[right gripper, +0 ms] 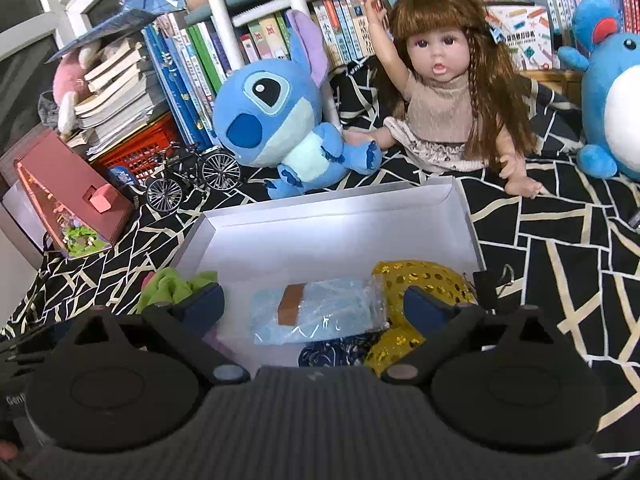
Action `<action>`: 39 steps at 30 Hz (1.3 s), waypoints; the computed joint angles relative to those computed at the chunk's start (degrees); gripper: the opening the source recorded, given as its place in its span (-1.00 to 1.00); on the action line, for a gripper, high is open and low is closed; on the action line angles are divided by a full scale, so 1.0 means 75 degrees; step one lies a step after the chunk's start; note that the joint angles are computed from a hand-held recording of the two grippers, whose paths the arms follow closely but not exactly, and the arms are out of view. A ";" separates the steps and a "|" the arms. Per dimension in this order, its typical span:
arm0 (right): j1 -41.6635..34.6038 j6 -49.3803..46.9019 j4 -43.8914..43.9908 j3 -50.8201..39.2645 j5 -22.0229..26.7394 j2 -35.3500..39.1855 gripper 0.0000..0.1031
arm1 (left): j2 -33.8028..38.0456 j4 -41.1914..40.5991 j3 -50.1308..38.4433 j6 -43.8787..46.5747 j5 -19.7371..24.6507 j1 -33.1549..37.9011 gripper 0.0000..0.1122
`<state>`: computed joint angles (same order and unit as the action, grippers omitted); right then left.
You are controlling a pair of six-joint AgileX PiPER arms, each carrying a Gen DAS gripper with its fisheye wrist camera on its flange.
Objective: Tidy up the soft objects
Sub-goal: 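Carry both items into the white box and open both tools to release them, then move both open tools back from the box to the pile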
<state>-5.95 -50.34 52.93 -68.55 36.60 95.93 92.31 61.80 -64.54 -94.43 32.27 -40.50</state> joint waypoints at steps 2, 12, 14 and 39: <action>-0.0053 -0.0288 0.0180 0.0204 -0.0032 -0.0163 0.95 | -0.0103 0.0121 0.0102 -0.0114 0.0071 -0.0109 0.69; -0.0426 -0.2068 0.1333 0.1426 -0.0010 -0.1007 0.98 | -0.0615 0.0613 0.0741 -0.0662 0.0605 -0.0803 0.71; -0.0461 -0.2422 0.1550 0.1678 -0.0053 -0.1176 0.99 | -0.0693 0.0702 0.0869 -0.0784 0.0714 -0.0946 0.71; -0.1154 -0.6212 0.3746 0.4346 0.0152 -0.2848 1.00 | -0.1345 0.1373 0.2336 -0.2523 0.1723 -0.2156 0.73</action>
